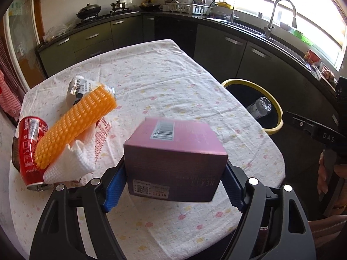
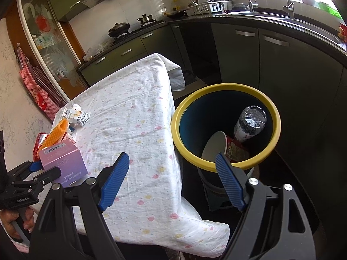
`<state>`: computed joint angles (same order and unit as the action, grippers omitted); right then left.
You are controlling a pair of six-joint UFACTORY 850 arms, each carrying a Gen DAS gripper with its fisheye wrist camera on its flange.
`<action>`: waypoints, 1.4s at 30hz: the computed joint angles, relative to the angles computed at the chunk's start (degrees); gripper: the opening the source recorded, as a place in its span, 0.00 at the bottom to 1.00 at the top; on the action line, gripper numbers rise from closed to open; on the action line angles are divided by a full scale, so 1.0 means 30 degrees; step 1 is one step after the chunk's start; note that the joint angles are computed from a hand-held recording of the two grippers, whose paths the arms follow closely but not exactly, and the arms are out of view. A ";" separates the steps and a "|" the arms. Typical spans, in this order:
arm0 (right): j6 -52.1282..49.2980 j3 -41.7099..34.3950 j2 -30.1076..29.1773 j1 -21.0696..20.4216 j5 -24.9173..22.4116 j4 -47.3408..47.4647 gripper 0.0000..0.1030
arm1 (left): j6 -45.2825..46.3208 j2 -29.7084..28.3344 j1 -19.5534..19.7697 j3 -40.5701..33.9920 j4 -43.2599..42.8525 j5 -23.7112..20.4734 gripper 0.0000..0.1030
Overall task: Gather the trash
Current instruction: 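Grasp the pink box with the left gripper and lift it, then drop the pink box into the yellow bin by opening the left gripper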
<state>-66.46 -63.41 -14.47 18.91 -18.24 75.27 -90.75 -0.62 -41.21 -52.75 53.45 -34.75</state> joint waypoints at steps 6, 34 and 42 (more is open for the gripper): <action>0.0164 0.0059 -0.0037 -0.0220 0.0074 0.0055 0.75 | 0.0956 -0.0434 0.0068 -0.0803 -0.0035 0.0241 0.75; 0.1650 0.0716 -0.0203 -0.3252 0.1266 0.0737 0.75 | 1.7520 -1.1716 0.1522 -1.5696 -1.0032 0.1909 0.75; 0.3661 0.0194 -0.0711 -0.3280 0.1099 -0.1307 0.75 | 1.7656 -1.3068 0.1902 -1.7324 -1.0652 0.0819 0.85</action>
